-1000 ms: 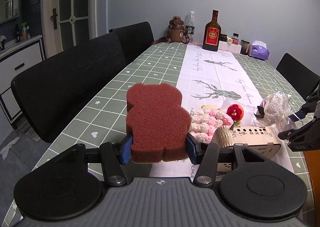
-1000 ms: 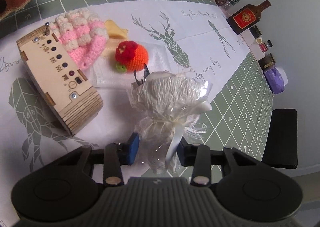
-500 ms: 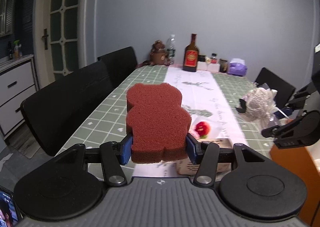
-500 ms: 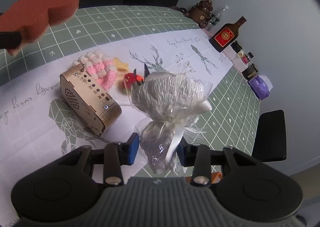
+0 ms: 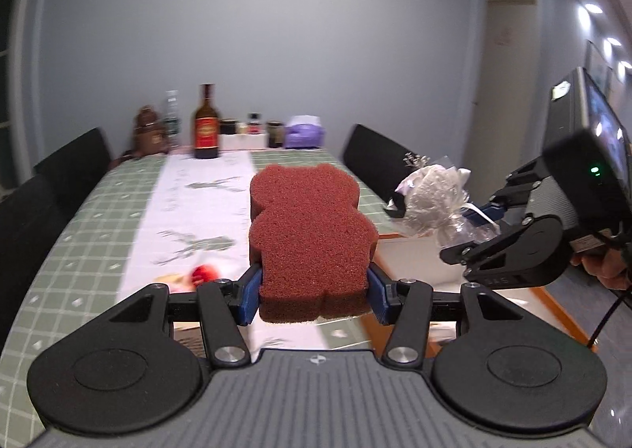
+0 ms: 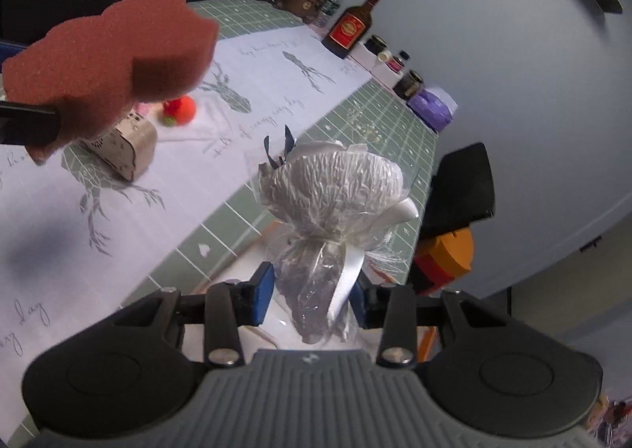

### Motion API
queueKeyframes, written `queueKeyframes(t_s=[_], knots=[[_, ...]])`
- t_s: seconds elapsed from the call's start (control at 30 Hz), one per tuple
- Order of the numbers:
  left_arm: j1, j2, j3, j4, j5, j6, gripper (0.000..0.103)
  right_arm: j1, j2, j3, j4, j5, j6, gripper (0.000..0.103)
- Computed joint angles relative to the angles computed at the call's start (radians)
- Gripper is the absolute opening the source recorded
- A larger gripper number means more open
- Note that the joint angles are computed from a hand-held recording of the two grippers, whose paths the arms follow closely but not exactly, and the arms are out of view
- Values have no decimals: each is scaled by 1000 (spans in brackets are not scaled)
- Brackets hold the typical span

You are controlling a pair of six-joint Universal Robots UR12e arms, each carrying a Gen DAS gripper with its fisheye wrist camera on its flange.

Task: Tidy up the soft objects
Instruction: 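Lower the red sponge and tied plastic bag into the shoebox and open both grippers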

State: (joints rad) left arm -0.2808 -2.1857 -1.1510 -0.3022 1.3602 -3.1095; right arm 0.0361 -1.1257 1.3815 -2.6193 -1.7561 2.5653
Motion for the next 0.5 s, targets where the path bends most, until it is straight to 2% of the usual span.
queueKeyframes(t_s=[0.17,0.27,0.37,0.5], knots=[[-25,-31,82,-157,-137,109,61,-40,-36,50,62,-18,44,40],[-42,-51,132,-280,-181,196,61,-65,-47,64,123,5,71,40],[-57,-81,194,-408,-183,238,61,-82,-48,72,162,26,89,40],[-76,-126,273,-523,-148,248,61,-94,-33,66,178,42,103,40]])
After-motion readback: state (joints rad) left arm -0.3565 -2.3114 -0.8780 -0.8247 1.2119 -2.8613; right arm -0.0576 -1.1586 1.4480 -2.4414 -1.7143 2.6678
